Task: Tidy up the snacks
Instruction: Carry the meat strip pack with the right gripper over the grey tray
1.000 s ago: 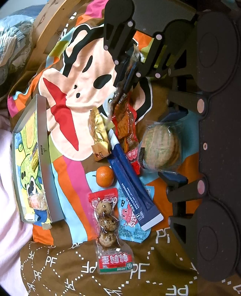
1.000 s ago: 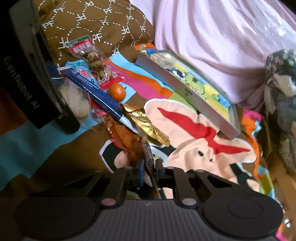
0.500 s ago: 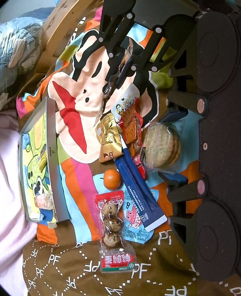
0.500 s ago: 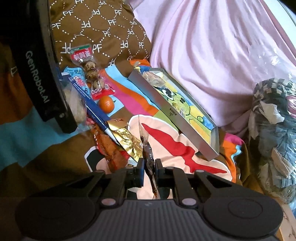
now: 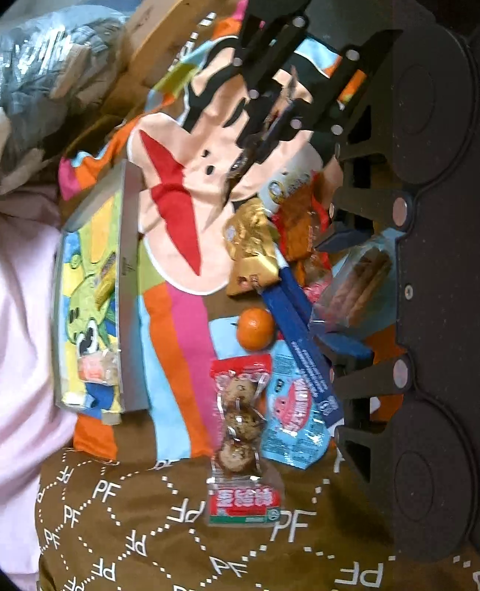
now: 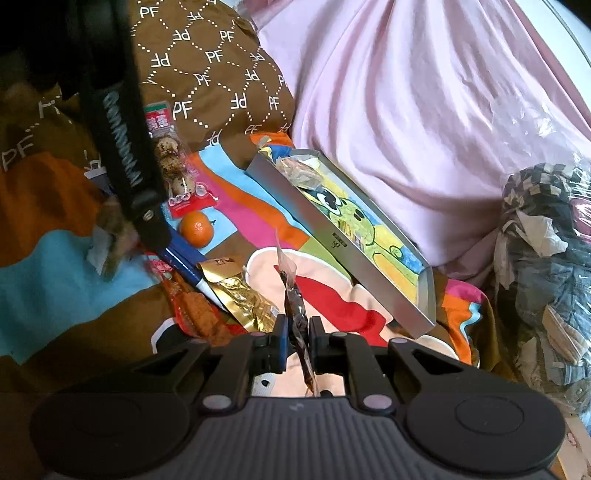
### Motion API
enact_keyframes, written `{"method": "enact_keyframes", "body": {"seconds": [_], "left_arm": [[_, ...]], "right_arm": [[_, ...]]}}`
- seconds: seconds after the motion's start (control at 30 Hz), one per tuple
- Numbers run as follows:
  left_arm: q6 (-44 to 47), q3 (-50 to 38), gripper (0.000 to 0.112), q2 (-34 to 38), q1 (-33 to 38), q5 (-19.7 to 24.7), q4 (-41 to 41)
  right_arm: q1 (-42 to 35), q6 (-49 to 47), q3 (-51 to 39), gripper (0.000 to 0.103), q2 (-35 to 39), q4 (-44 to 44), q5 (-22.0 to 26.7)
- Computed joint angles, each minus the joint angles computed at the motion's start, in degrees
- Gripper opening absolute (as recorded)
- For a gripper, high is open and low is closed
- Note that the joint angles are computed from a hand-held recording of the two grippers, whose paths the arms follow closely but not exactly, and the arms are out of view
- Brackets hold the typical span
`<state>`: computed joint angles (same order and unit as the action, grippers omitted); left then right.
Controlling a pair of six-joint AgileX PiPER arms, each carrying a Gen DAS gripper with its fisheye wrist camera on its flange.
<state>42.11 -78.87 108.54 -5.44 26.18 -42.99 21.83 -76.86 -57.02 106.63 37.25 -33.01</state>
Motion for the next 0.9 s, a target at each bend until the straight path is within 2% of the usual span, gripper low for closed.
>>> {"method": "enact_keyframes", "body": {"seconds": [0.13,0.23,0.3,0.4,0.7,0.9], "left_arm": [[-2.52,-0.31,0.056,0.61,-0.20,1.34,3.11],[-7.94,-1.66,0.052,1.77,-0.81,2.73,8.57],[-9.25,-1.28,0.050,1.75,-0.83,2.42,9.36],[-9.27,-0.30,0.044,1.15,-0.59,1.50,8.38],[-6.83,2.21,0.040,-0.67,-1.64,-1.36,7.57],[-1.63,3.07,0.039,-1.60,-0.90,-2.18,0.81]], "right_arm": [[-0.16,1.18,0.15,0.013,-0.07,-0.69,0.62],[-0.36,2.20,0.02,0.013,-0.05,-1.71,0.54],[-0.57,2.48,-0.19,0.013,-0.02,-2.04,0.76],[-0.72,2.92,-0.13,0.013,-0.08,-2.50,0.92],[-0.49,3.96,0.76,0.013,-0.63,-3.63,0.35],[-0.38,4.54,0.87,0.013,-0.60,-4.03,-0.46]]}}
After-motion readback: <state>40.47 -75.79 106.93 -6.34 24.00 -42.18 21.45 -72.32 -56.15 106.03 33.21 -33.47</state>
